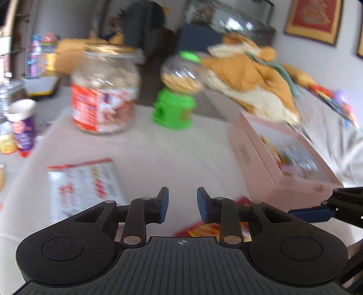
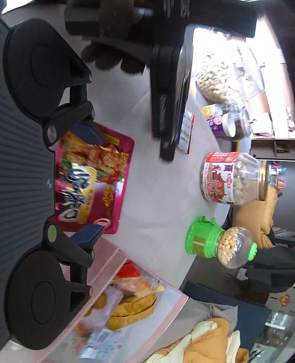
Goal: Organize snacks
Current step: 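Reach the right tool over the red spicy duck pack while the left tool reaches the white snack packet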
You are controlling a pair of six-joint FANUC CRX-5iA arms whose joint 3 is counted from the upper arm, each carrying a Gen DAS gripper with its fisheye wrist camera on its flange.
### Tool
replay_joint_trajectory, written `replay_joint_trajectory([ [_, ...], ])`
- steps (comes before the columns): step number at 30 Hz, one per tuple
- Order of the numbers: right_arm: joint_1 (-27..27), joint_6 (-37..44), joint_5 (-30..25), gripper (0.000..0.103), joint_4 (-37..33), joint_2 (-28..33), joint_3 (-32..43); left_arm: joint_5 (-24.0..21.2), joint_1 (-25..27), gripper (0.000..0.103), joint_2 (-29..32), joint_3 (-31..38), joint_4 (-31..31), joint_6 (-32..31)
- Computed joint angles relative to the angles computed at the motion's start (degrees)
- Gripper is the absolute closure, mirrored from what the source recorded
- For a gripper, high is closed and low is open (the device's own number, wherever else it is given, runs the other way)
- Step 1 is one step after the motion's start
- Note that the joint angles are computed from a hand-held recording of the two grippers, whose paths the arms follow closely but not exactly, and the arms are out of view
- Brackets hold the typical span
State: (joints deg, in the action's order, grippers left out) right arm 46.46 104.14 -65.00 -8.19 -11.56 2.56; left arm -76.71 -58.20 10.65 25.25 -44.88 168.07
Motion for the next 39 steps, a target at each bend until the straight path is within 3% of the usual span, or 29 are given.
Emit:
replay_joint_trajectory([
  [4,-3.76,-0.52,-4.32,0.025,-3.50,-0.34,1.20,0.51,1.71,0.074,1.73,1.37,7.32,-3.77],
  [6,-5.18,-1.78,-4.93,0.036,-3.74,-0.30,0.85,0.20,0.10,0.073,1.76,1.68,7.39,-5.39],
  [8,-5.27,-3.02,-4.21,0.042,-2.26,-0.21,-0.30,0.74,-1.35,0.075,0.26,0.42,6.71,-2.86],
  [10,-5.65,-3.77,-2.83,0.042,-1.68,-0.09,-1.34,-4.02,-5.20,0.074,-0.78,0.84,-0.68,3.24],
  [12,-6.42,-2.70,-2.34,0.042,-3.68,-0.02,-1.07,-13.57,-8.80,0.073,-0.70,2.31,-9.23,9.32],
  [14,-5.91,-1.21,-1.11,0.042,-4.54,-0.59,-1.53,-20.33,-8.76,0.073,-1.76,1.69,-12.13,15.02],
  [17,-4.10,-1.35,0.39,0.040,-4.14,-0.73,-2.02,-20.23,-5.10,0.073,-5.39,-2.75,-9.69,19.58],
  [19,-3.42,-2.70,1.33,0.039,-4.07,-0.43,-2.34,-21.08,-3.36,0.073,-4.40,-1.91,-8.72,16.78],
  [23,-1.36,-5.49,6.40,0.031,-0.44,-1.89,-6.63,-21.71,-1.13,0.071,1.01,4.00,-5.94,3.74],
  [27,-3.19,-4.83,7.82,0.026,-3.16,-2.66,-7.85,-28.24,-1.16,0.066,10.33,14.40,-8.23,-10.70],
  [28,-3.56,-4.75,8.31,0.026,-3.57,-3.06,-8.33,-28.09,-0.77,0.063,11.18,15.47,-7.55,-11.88],
  [30,-4.07,-4.04,9.62,0.025,-4.13,-4.10,-9.64,-29.41,-0.49,0.045,13.45,18.28,-7.49,-15.41],
  [33,-4.35,-1.90,13.01,0.021,-4.85,-6.45,-12.89,-30.14,-0.40,0.033,15.10,20.03,-7.51,-18.02],
  [39,-5.23,-0.17,13.86,0.019,-6.43,-7.42,-13.81,-30.15,-0.25,0.035,14.73,19.63,-8.10,-16.43],
])
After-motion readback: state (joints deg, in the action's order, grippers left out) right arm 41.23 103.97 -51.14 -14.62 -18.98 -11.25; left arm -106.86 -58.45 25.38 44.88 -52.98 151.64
